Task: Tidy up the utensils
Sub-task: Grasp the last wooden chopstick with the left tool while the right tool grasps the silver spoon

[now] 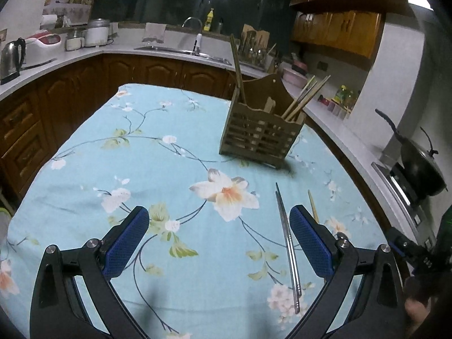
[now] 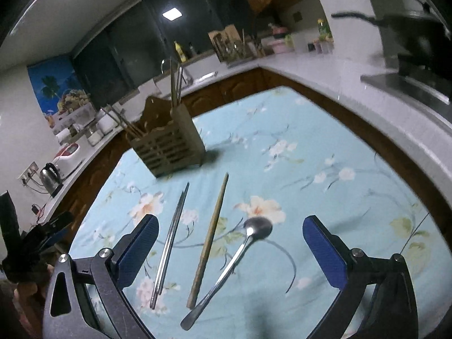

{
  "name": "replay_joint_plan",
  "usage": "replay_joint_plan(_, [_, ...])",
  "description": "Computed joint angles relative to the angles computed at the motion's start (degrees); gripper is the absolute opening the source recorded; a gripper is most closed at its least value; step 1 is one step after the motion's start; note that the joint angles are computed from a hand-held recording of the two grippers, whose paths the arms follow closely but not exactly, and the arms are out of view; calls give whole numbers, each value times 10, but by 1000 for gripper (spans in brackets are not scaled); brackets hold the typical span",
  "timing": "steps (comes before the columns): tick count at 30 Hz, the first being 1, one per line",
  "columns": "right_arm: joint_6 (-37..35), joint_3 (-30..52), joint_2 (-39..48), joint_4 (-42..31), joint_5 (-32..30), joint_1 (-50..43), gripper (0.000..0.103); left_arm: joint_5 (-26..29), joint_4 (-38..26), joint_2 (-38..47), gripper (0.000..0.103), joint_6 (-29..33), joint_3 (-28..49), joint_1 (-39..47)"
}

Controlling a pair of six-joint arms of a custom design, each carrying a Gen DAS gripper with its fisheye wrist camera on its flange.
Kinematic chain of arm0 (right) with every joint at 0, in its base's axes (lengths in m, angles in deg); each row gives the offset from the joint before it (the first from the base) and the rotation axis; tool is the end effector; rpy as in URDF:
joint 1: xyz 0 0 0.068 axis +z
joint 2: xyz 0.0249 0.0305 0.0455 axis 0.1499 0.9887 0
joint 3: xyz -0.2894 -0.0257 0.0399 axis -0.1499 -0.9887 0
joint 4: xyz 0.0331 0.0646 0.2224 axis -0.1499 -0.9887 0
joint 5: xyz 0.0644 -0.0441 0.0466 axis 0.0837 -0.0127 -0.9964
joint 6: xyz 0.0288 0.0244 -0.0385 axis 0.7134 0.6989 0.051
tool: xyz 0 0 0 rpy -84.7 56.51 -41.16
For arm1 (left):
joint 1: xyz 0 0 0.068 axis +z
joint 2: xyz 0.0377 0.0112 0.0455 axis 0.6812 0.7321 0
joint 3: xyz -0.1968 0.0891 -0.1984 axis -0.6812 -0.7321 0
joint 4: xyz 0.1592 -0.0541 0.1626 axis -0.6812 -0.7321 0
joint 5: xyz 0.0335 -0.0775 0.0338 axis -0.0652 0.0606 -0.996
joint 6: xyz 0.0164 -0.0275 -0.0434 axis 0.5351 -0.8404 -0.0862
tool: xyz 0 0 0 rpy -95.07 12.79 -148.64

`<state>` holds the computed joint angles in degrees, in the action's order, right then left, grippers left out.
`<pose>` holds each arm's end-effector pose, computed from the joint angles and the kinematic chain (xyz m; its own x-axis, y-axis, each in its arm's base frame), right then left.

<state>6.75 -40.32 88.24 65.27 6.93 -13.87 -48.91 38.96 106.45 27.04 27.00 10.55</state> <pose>0.2523 -0.0767 0.1561 -0.6942 -0.0033 -0.7198 -0.3803 0.8507 0.3629 0.1357 -0.0623 0.1712 -0.4787 -0.4321 -0.7643 -0.3829 0.8861 -0.2612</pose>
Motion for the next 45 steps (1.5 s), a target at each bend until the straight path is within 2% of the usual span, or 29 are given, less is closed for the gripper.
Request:
replay_joint_plan(1, [-3, 3, 7, -6, -2, 2, 101, 4, 0, 1, 102, 1, 1, 3])
replay_joint_plan(2, [-6, 7, 16, -14, -3, 6, 95, 9, 3, 3, 102, 2, 0, 6])
replay_joint_plan(6, [-4, 24, 54, -33, 35, 35, 63, 26, 17, 21, 102, 11, 1, 19])
replay_joint_plan(9, [4, 34, 89, -34, 66, 56, 49, 27, 30, 34, 102, 14, 0, 17])
replay_joint_plan(14, [21, 46, 135, -14, 104, 87, 34, 52, 61, 81, 102, 32, 12, 21])
replay_joint_plan(16, [38, 41, 145, 21, 112, 93, 25, 68, 75, 108, 102, 44, 25, 24])
replay_joint_plan(18, [47, 55, 157, 27, 121, 95, 9, 94, 90, 137, 101, 57, 43, 30])
replay_joint_plan(21, [53, 90, 173, 17, 122, 85, 7, 155, 107, 201, 101, 88, 93, 42])
replay_joint_plan(24, [55, 126, 180, -2, 108, 57, 5, 184, 101, 278, 97, 115, 165, 35])
replay_joint_plan(26, [52, 152, 189, -18, 90, 35, 4, 205, 87, 335, 85, 137, 224, 32])
replay_joint_plan(30, [39, 185, 208, -49, 67, 3, 4, 224, 26, 458, 75, 181, 365, 24])
replay_joint_plan(35, [19, 206, 226, -83, 39, -22, 4, 228, -67, 577, 52, 192, 512, 30])
replay_joint_plan(36, [15, 208, 228, -86, 34, -25, 4, 236, -85, 598, 42, 194, 538, 34])
replay_joint_plan(39, [8, 211, 230, -91, 34, -32, 5, 215, -115, 627, 30, 216, 583, 27])
replay_joint_plan(41, [5, 217, 233, -102, 26, -38, 4, 206, -123, 635, 15, 231, 598, 23])
replay_joint_plan(43, [6, 218, 232, -100, 24, -39, 4, 210, -123, 637, 8, 244, 602, 24])
replay_joint_plan(45, [7, 219, 228, -101, 20, -41, 4, 231, -123, 629, 5, 245, 596, 32])
